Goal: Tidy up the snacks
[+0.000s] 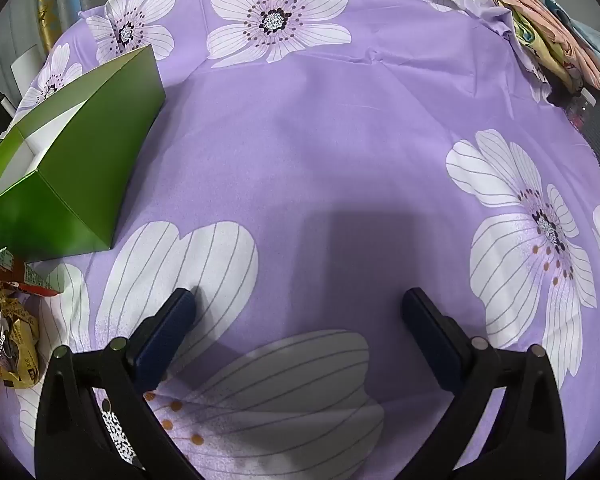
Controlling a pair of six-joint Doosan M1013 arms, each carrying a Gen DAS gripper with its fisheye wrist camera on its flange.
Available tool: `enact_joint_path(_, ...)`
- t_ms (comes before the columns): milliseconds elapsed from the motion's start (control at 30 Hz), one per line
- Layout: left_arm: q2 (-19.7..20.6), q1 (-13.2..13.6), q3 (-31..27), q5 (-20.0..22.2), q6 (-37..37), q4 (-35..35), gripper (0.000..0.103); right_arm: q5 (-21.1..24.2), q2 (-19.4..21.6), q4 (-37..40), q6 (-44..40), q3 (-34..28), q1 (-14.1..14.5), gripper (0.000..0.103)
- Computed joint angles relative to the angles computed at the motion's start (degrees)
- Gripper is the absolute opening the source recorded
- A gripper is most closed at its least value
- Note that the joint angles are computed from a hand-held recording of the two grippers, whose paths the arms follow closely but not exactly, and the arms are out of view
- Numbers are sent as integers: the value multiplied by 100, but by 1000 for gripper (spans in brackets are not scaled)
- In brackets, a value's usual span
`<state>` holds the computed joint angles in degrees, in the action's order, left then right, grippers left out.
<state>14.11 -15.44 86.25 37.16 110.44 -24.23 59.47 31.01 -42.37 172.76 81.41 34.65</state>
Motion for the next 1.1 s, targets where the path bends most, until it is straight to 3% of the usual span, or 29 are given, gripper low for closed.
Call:
enact_joint_path(200, -178, -203, 150, -383, -240, 630, 103, 152, 88, -6, 40, -129, 6, 103)
enact_joint_path(333, -231, -235, 170, -362, -434, 766, 103, 200, 51, 243, 89, -234, 31, 103)
enact_joint_path(600, -375, -276, 328, -604, -760, 1220, 103, -451, -161, -1031, 146, -415, 784, 103)
enact_joint_path(733, -453, -257, 383, -709, -849, 1300, 103, -541, -154, -1236, -212, -629, 1097, 103)
enact_joint_path(1100, -621, -163, 567, -942, -731, 1190, 103, -502, -9, -977, -1107, -1169, 1382, 103)
